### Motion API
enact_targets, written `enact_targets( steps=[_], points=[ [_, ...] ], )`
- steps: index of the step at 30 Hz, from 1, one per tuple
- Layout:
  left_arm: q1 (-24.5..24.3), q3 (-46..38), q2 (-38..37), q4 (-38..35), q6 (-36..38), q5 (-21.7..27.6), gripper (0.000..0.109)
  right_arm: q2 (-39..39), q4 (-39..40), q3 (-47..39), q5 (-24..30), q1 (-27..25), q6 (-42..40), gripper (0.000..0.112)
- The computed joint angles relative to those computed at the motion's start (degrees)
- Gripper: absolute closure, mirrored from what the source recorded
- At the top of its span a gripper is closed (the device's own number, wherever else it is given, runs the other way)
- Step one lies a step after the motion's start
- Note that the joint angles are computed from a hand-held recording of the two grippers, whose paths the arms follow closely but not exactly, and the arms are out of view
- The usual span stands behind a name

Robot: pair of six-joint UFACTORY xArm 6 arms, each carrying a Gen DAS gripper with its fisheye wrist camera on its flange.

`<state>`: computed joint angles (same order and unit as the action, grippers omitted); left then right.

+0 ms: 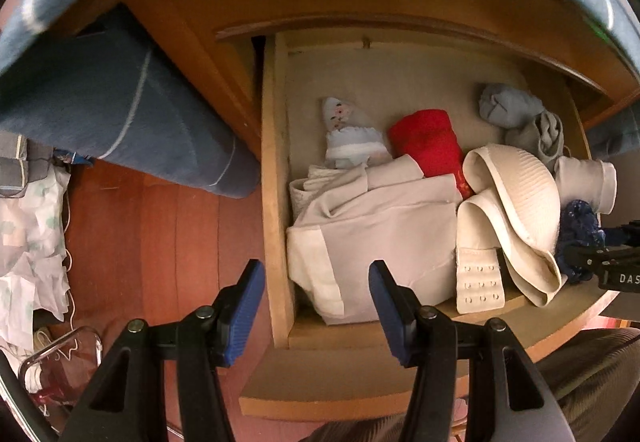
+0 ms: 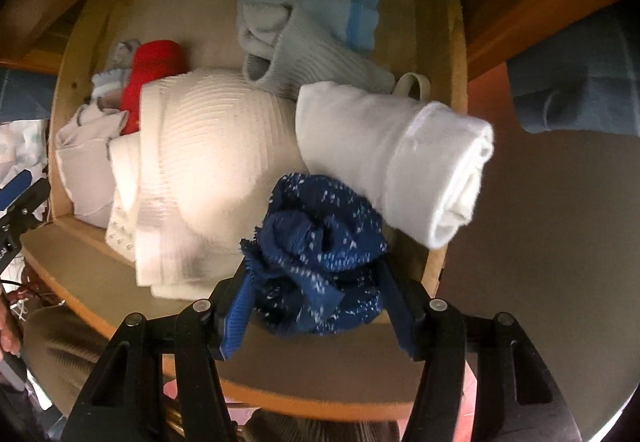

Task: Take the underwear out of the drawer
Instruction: 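Move the right tool into the drawer and grasp the dark blue patterned underwear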

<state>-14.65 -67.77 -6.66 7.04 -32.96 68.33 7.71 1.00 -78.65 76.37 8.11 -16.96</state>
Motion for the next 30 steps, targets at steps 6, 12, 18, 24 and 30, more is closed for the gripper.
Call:
enact_targets(
  steps=[6, 12, 18, 24, 30],
  points=[
    [1.14, -0.65, 1.97, -2.46, 1.67, -0.52, 0.053, 2.11, -0.80, -0.54, -0.51, 0.38, 0.64, 0.055],
    [1.83, -1.43, 3.91, -4.12, 3.27, 0.01, 0.052, 2.01, 0.27, 0.49, -1.64, -0.17, 1.39, 0.073],
    [1.51, -3.36, 6.25, -5.13, 4.47, -0.22, 0.052, -1.44, -0.33, 4.02, -3.87, 0.00, 1.62, 0.083],
    [0.68, -7.65, 11.53, -5.27, 5.27, 0.48, 0.051, -4.55, -1.09, 7.13, -5.42, 0.49, 2.24, 0.085],
    [1.16, -11.19, 15.99, -6.75, 5.21, 0.78, 0.051, -4.97, -0.34, 5.00, -2.51, 0.42, 2.70, 0.085]
  ],
)
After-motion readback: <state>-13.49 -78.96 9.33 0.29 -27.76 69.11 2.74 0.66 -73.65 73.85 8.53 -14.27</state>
